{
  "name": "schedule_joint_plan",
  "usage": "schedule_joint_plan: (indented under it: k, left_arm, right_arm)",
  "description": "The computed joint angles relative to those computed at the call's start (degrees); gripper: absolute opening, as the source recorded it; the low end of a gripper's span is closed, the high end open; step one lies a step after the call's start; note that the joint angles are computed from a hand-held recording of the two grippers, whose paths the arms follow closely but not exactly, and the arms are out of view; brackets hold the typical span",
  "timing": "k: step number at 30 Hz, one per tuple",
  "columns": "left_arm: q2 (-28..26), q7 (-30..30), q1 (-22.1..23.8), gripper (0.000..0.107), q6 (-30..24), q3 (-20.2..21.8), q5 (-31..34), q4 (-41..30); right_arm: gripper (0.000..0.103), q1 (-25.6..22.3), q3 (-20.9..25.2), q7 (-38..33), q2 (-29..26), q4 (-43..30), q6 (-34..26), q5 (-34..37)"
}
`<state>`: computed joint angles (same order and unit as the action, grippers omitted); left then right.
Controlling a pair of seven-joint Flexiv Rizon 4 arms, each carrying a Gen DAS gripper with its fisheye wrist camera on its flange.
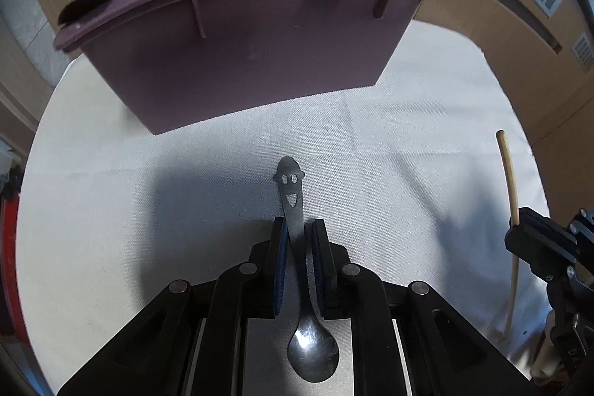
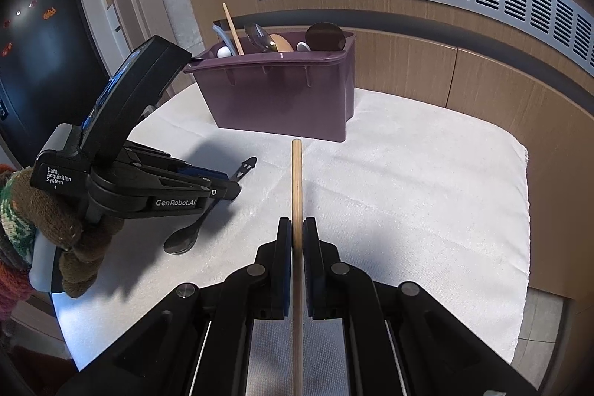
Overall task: Organize utensils
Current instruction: 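Lift the metal spoon with the left tool while the right tool lifts the chopstick, then carry the metal spoon and chopstick over the purple caddy and lower them in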
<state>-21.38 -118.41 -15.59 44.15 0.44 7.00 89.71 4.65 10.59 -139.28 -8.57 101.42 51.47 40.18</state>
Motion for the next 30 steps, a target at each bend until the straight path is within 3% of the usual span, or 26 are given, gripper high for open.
schedule_joint_plan:
  k: [3, 5, 9, 13, 17, 21, 23, 26, 27, 30]
  left_arm:
    - [2.87, -3.13, -0.04, 0.008, 8.85, 0.21, -0.85, 6.49]
    - [5.18, -8.88, -2.07, 0.008, 13.72, 1.89, 3.35, 9.44]
    - [9.58, -20.07, -4.52, 0.008, 19.41, 3.72, 12.48, 12.80]
    - [13.18, -26.71, -4.18, 0.005, 21.16, 3.40, 19.23, 14.50]
    - [14.16, -27.53, -1.92, 0.001, 22.09, 1.54, 20.58, 15.44]
    - [15.31, -23.03, 0.92, 0.001, 23.66, 0.11, 14.76, 18.37]
    - [15.66, -19.50, 1.66, 0.003, 21.57, -0.77, 10.78, 19.30]
    - [14.97, -18.77, 1.51, 0.005, 22.27, -1.52, 9.00, 20.62]
    - [14.60, -18.24, 1.49, 0.007, 23.75, -1.87, 7.38, 21.70]
    - [13.38, -23.42, -0.50, 0.033, 24.30, -1.13, 10.23, 21.48]
  right_arm:
    - [0.007, -0.13, 0.09, -0.06, 0.21, -0.11, 0.25, 1.00]
    - [0.007, -0.77, 0.01, -0.99, 0.56, -0.69, -1.42, 2.71]
    - [0.007, -0.83, -0.41, -1.85, 1.14, -1.20, -2.44, 4.21]
    - [0.007, -0.51, -0.60, -1.60, 1.48, -1.28, -1.88, 5.19]
    - [0.007, 0.07, -0.58, -1.24, 1.72, -1.12, -1.67, 4.97]
    - [0.007, 0.82, -0.45, -0.90, 1.74, -0.55, -1.27, 3.61]
    - [0.007, 1.08, -0.50, -0.66, 1.59, -0.31, -1.44, 2.49]
    - [0.007, 1.18, -0.47, -0.56, 1.36, 0.09, -1.33, 1.70]
    - [0.007, 1.22, -0.45, -0.42, 1.23, 0.17, -1.16, 1.59]
    - [0.007, 1.04, -0.45, 0.18, 0.65, -0.04, -1.91, 1.52]
